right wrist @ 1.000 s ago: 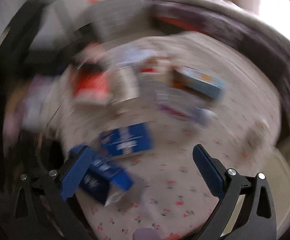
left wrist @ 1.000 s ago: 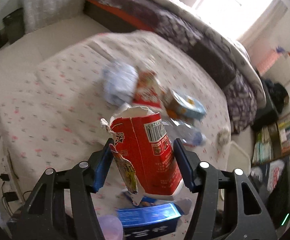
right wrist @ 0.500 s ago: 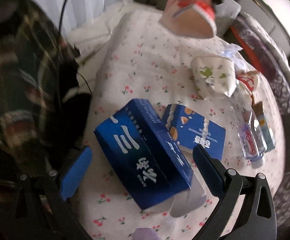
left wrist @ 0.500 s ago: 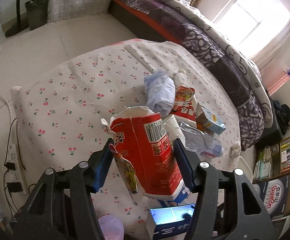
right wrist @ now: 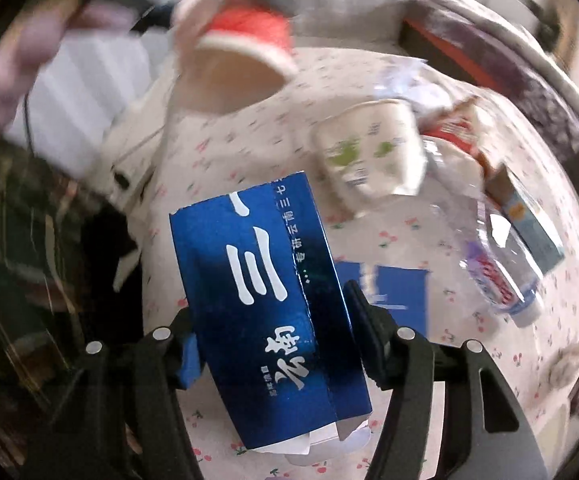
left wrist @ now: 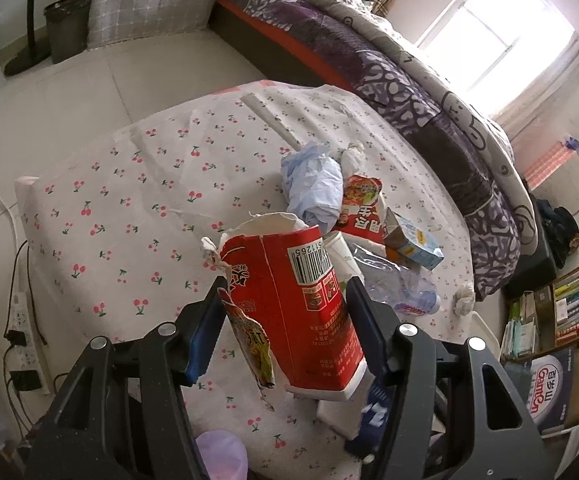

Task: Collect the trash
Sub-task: 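Carry both items to the white bin and open both tools to drop them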

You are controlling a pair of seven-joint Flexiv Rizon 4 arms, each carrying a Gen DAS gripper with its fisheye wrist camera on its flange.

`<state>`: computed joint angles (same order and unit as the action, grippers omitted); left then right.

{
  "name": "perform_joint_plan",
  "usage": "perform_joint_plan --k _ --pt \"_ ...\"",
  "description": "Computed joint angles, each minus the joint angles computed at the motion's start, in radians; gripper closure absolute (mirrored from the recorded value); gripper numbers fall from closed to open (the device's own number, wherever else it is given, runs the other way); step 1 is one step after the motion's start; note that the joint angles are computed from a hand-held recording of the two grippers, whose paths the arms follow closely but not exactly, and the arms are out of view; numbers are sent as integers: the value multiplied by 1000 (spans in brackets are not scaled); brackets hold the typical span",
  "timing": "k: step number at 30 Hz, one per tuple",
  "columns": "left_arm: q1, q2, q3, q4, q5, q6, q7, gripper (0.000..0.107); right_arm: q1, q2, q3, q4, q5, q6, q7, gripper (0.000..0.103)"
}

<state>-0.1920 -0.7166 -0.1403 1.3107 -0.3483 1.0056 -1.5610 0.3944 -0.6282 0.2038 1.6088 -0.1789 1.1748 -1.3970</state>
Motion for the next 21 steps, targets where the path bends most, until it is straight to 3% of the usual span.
perform_joint_plan --k 10,21 --pt "-29 -22 -10 -26 14 38 19 49 40 42 -148 64 -21 193 314 43" --pt "-84 -60 -11 -76 50 65 41 49 233 120 -507 237 -236 308 775 43"
